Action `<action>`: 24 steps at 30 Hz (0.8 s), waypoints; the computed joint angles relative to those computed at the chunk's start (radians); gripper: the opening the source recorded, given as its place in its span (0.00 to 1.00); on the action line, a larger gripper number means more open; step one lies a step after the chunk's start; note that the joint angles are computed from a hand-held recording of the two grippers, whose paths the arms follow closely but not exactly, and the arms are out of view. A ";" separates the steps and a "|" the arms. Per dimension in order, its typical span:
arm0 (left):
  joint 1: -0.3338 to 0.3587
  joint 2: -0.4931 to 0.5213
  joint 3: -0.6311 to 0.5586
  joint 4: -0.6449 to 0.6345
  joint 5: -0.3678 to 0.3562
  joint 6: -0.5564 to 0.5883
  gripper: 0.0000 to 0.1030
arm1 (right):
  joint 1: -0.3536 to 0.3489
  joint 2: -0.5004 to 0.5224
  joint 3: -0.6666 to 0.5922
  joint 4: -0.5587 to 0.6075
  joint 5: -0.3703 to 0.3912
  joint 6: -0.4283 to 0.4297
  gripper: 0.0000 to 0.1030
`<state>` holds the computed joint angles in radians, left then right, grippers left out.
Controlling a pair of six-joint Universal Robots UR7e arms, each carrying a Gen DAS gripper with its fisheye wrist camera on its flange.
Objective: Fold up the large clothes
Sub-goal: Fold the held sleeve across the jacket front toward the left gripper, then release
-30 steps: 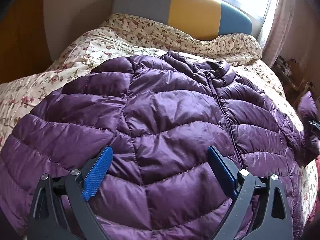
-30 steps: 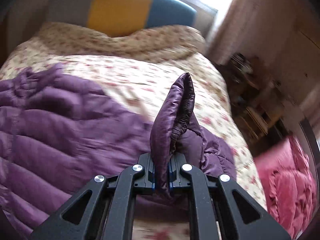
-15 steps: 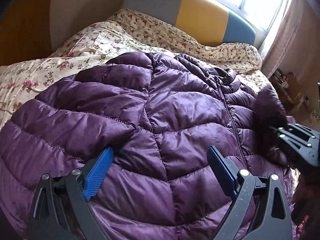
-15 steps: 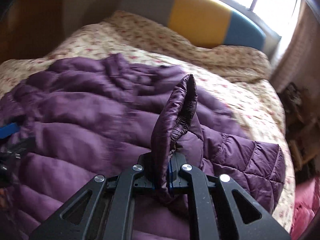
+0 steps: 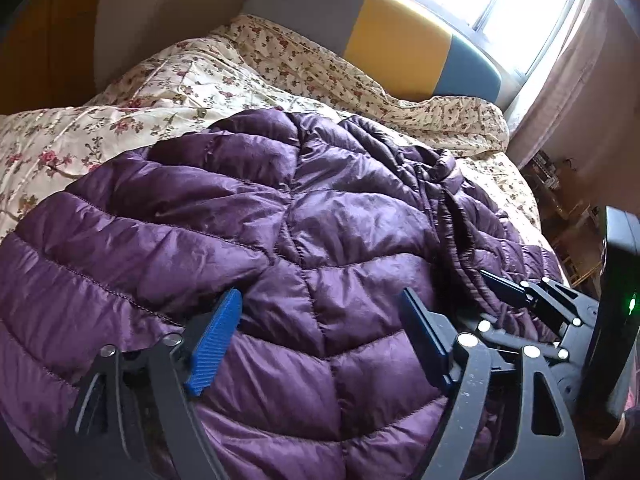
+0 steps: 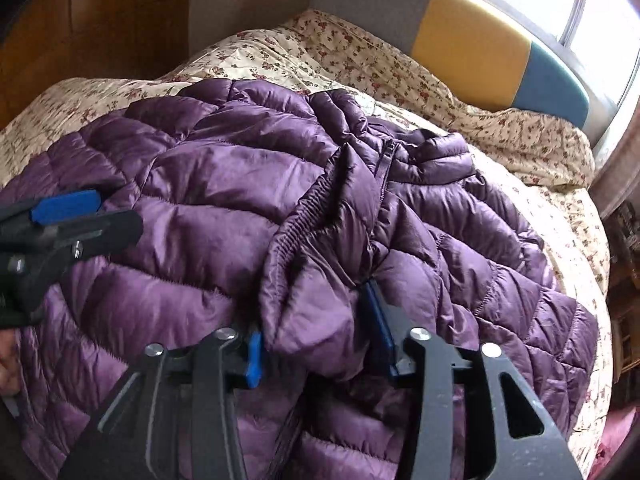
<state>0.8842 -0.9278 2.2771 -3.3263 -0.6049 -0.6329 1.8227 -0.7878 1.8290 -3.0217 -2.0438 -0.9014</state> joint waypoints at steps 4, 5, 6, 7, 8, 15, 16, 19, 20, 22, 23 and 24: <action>-0.014 0.000 -0.014 0.010 -0.012 0.003 0.77 | -0.006 -0.051 0.055 -0.052 0.014 -0.041 0.78; -0.018 0.001 -0.020 0.013 -0.015 0.002 0.77 | -0.009 -0.064 0.065 -0.054 0.018 -0.045 0.83; -0.021 0.002 -0.024 0.015 -0.017 0.003 0.77 | -0.014 -0.080 0.077 -0.061 0.023 -0.052 0.85; -0.025 0.004 -0.030 0.016 -0.024 0.007 0.77 | -0.016 -0.090 0.083 -0.061 0.023 -0.054 0.87; -0.028 0.007 -0.035 0.020 -0.027 0.006 0.77 | -0.024 -0.104 0.091 -0.063 0.023 -0.054 0.88; -0.024 0.044 -0.097 0.079 -0.065 -0.014 0.77 | -0.077 -0.146 0.086 -0.096 -0.015 -0.017 0.89; -0.018 0.052 -0.113 0.101 -0.076 -0.022 0.77 | -0.082 -0.143 0.078 -0.113 -0.029 -0.008 0.89; -0.006 0.075 -0.155 0.147 -0.096 -0.007 0.64 | -0.094 -0.134 0.052 -0.155 -0.064 0.015 0.88; -0.004 0.083 -0.172 0.174 -0.097 -0.002 0.59 | -0.099 -0.132 0.041 -0.160 -0.071 0.026 0.88; 0.007 0.099 -0.197 0.189 -0.122 0.022 0.47 | -0.105 -0.118 0.016 -0.181 -0.096 0.044 0.86; 0.012 0.109 -0.214 0.214 -0.125 0.025 0.34 | -0.107 -0.113 0.008 -0.188 -0.103 0.052 0.85; 0.016 0.118 -0.226 0.219 -0.131 0.035 0.24 | -0.111 -0.108 -0.005 -0.190 -0.111 0.071 0.85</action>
